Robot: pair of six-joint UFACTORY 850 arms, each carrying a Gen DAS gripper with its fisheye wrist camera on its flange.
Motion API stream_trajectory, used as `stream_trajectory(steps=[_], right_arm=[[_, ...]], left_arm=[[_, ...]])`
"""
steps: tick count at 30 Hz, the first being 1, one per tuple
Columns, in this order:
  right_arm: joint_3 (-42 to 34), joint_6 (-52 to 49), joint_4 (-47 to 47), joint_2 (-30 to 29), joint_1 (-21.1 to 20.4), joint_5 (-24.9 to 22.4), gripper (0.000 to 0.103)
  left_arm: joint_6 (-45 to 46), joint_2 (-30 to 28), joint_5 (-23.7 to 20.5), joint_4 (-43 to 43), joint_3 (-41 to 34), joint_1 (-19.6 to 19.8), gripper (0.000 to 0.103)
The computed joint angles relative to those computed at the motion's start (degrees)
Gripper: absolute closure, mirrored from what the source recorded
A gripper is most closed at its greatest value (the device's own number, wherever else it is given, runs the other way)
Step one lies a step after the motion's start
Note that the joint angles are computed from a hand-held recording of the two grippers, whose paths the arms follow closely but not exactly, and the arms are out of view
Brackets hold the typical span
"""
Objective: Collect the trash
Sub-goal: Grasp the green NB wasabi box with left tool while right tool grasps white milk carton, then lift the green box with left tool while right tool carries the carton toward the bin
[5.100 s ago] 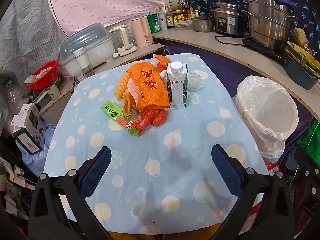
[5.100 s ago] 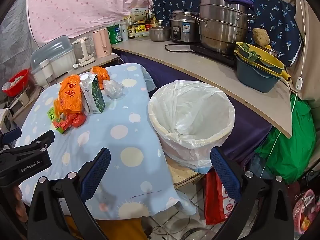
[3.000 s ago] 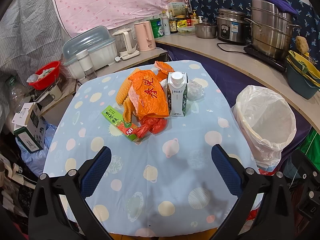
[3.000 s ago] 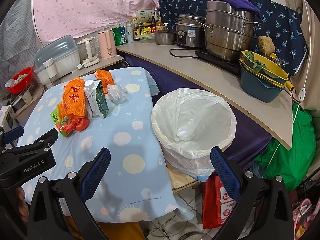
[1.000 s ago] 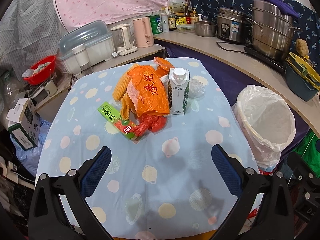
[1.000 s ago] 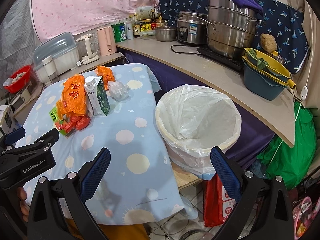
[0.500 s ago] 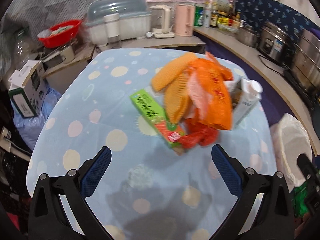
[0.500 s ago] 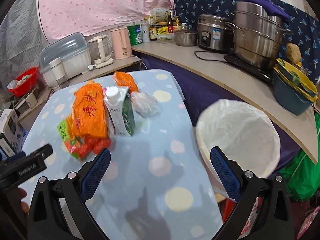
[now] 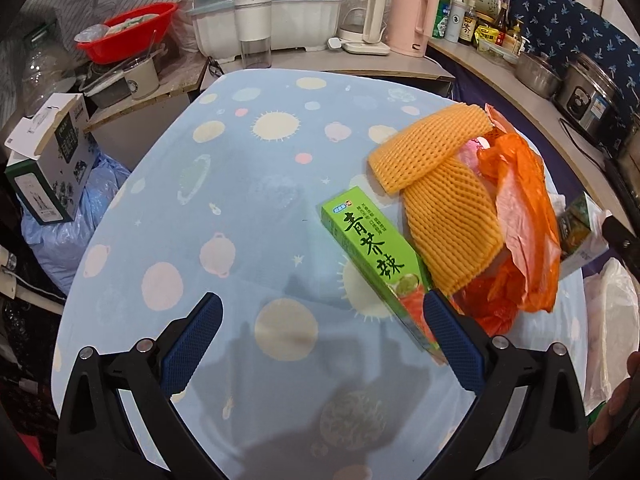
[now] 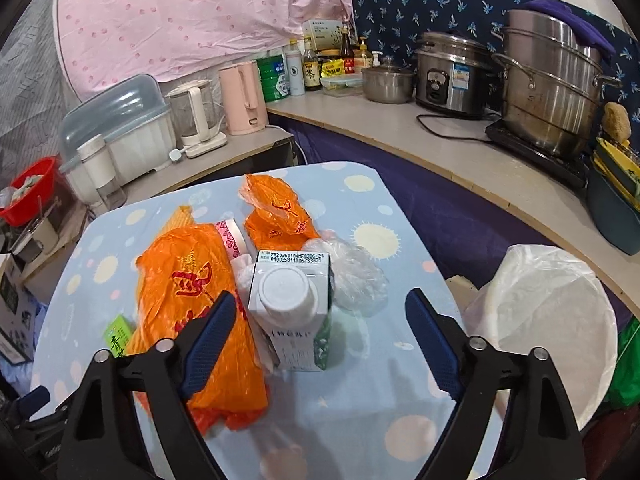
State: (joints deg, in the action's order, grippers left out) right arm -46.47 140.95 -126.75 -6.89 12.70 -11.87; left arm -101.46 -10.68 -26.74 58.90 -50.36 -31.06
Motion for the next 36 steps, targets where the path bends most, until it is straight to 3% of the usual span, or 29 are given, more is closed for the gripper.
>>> stream_trajectory(steps=[4,10,13,17,21,23,24,26,28,32,36], right_arm=[[-2.06,-5.98,6.79,-3.01,0.40,-0.08,0.032],[-3.80,-7.89,9.54,-5.58,0.08,1.11,0.039],[-4.38,-6.18,8.03,-6.54,-0.58,2.43,0.049],[-3.89,1.31,0.57,-6.52,-1.03,2.70,0.049],[-3.82,1.08,0.33,-6.49,-0.82,2.44,0.049],[-3.69,1.15,0.02,-6.33,-0.76,2.50,0.049],[-3.49,1.79,-0.65,-6.10,-0.79,2.61,0.049],[-2.74,3.85,-2.71,-5.34,-1.02,2.58,0.049],[-1.82,6.23,-4.89,-4.30,-1.34,2.51,0.050],[0.22,10.95,-9.28,-1.64,-2.37,2.49,0.050],[2.90,13.80,-12.16,2.02,-3.15,2.07,0.050]], left_arm=[[1.23,-2.37,2.02,0.07,-1.83,0.40,0.007],[4.18,-6.62,4.81,-2.74,-5.06,0.67,0.007],[3.55,-8.68,4.99,-2.39,-6.52,0.72,0.007],[4.94,-11.26,5.46,-4.08,-8.45,1.21,0.007],[5.26,-13.07,5.84,-4.90,-9.38,1.54,0.008],[7.64,-13.56,7.34,-7.31,-9.22,2.12,0.019],[7.56,-13.56,7.36,-7.09,-9.08,2.13,0.020],[5.57,-12.80,7.19,-4.39,-8.07,1.99,0.038],[5.47,-11.87,8.05,-4.07,-6.91,2.28,0.046],[6.40,-8.95,10.92,-5.70,-3.53,3.02,0.053],[2.69,-5.05,11.18,-1.78,0.33,2.25,0.055]])
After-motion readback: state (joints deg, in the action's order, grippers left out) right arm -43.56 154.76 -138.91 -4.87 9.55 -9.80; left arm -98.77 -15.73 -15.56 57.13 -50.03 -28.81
